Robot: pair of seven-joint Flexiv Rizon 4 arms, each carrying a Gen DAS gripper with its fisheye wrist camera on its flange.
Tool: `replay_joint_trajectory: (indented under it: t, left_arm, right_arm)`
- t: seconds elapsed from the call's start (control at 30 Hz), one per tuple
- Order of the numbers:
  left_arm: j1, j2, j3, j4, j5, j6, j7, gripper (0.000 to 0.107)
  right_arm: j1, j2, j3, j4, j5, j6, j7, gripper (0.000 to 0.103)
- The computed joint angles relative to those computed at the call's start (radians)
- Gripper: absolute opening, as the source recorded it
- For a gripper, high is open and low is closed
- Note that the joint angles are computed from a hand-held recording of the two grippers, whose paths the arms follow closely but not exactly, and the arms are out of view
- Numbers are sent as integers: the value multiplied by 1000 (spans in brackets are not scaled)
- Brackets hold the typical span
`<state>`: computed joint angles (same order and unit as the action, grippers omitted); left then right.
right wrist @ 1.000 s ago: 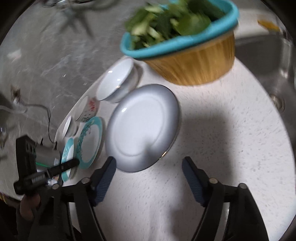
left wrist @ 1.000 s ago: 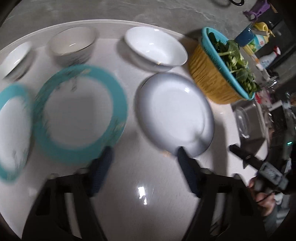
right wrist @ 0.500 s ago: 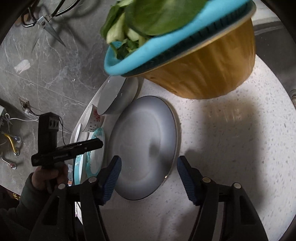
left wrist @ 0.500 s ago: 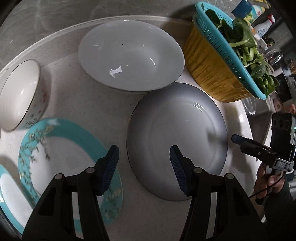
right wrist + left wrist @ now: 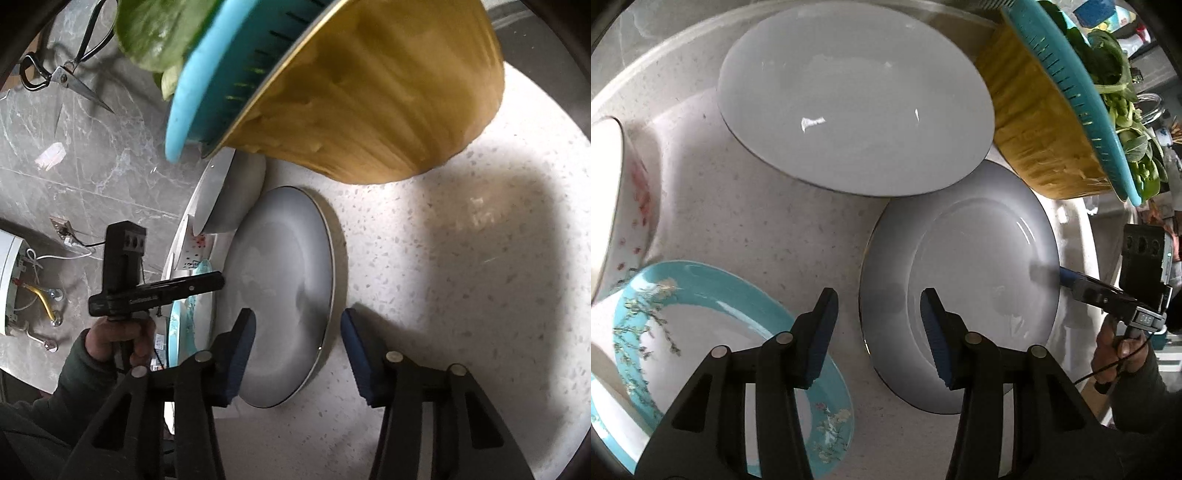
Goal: Organize plates and bowls
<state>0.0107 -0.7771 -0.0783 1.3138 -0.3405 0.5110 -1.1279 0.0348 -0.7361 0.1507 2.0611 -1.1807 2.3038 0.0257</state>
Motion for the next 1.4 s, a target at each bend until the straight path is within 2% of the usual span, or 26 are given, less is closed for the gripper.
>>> replay_joint_trajectory:
  t: [0.17,0.27,0.33,0.47,0.67,0.73,0.77,0.8,0.87,1.0,1.2,1.4]
  left_arm:
    - [12,-11,-17,-9,-14,-43,49,43]
    - [13,-7,-11,-11,-10,-55,64,42]
    - [12,-4,-6,-11,-6,-60,69,37]
    - [11,4,-5,-7,-3,-74,81,37]
    - [8,25,2,22,-1,-69,89,37]
    - [-7,19,5,22,7,-52,75,35]
    - [-9,18,9,15,13,-54,67,32]
    - [-10,20,13,17,17,-50,59,26]
    - [2,22,6,29,-9,-46,38,23]
    - [9,27,3,39,-12,-41,42,23]
    - [37,9,-11,17,-53,-95,31,18]
    - [53,9,-16,21,-72,-117,60,17]
  right_arm:
    - [-3,-24,-4,-45,-63,8,67,43]
    - [6,-26,-24,-57,-90,23,93,45]
    - [16,-25,-34,-61,-88,28,103,45]
    - [24,-25,-43,-65,-78,31,129,43]
    - [27,-37,-79,-109,-162,45,217,42]
    - [35,-36,-97,-120,-189,48,253,38]
    - [37,-35,-110,-125,-209,47,279,29]
    - [38,-33,-127,-130,-238,44,317,12]
    - [35,-50,-139,-132,-236,80,342,12]
    - [59,-36,-181,-148,-285,76,399,12]
    - [44,-59,-168,-119,-215,128,373,12]
    - [35,-60,-181,-125,-243,151,387,12]
